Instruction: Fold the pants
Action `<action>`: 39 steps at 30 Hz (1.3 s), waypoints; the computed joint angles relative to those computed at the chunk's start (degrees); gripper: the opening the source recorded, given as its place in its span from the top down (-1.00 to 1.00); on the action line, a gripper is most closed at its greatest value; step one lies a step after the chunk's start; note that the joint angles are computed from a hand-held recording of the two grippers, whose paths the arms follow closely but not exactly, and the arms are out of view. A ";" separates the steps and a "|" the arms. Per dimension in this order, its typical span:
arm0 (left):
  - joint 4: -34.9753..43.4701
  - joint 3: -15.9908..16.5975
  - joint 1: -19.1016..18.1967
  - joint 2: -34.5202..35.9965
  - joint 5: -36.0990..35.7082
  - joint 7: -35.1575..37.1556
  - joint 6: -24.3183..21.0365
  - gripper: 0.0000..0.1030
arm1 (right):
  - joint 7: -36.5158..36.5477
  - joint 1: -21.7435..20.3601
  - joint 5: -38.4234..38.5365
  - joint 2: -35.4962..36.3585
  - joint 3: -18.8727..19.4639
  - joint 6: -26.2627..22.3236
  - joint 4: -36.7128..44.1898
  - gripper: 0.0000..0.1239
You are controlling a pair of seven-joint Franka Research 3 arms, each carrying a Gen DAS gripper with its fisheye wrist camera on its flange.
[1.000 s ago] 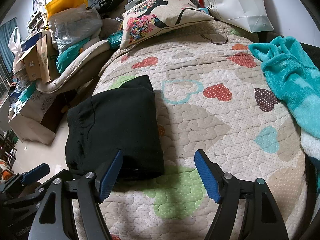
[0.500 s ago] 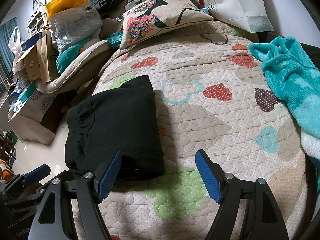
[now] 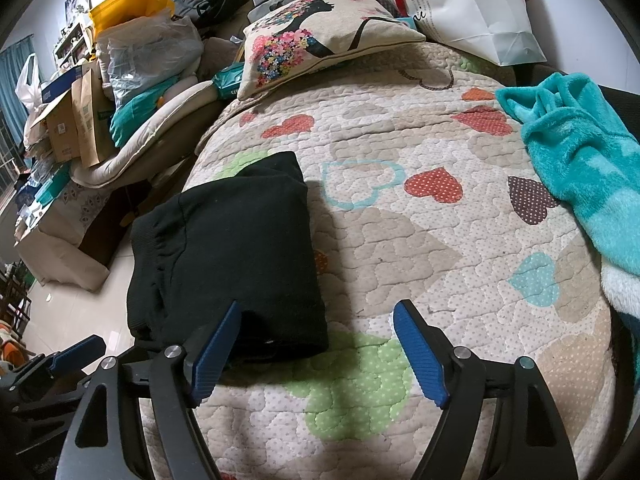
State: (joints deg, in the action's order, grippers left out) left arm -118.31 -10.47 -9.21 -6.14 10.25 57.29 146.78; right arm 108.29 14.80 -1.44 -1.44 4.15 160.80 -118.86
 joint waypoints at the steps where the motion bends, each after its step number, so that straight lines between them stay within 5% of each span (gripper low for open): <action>1: -0.24 0.14 0.13 -0.16 -0.11 -0.31 0.65 -0.37 | 0.08 -0.03 -0.10 0.03 -0.03 0.07 0.01 -0.35; 9: -1.32 1.89 2.44 0.01 -1.21 -4.55 3.47 -0.37 | 1.41 -0.27 -1.48 0.33 -0.22 0.61 0.06 -0.37; 24: -3.45 4.37 3.34 3.49 -26.33 12.69 11.49 -0.37 | 3.84 -0.02 -10.72 2.56 -0.43 -2.27 6.69 -0.38; 32: 0.72 3.10 4.57 7.42 -46.55 30.78 10.03 -0.37 | -10.89 -0.16 8.99 13.14 -0.42 -14.35 22.73 -0.39; 39: 14.78 -0.44 7.25 17.25 -42.68 35.93 1.30 -0.43 | -14.57 -2.37 21.63 26.01 0.85 -25.85 38.95 -0.39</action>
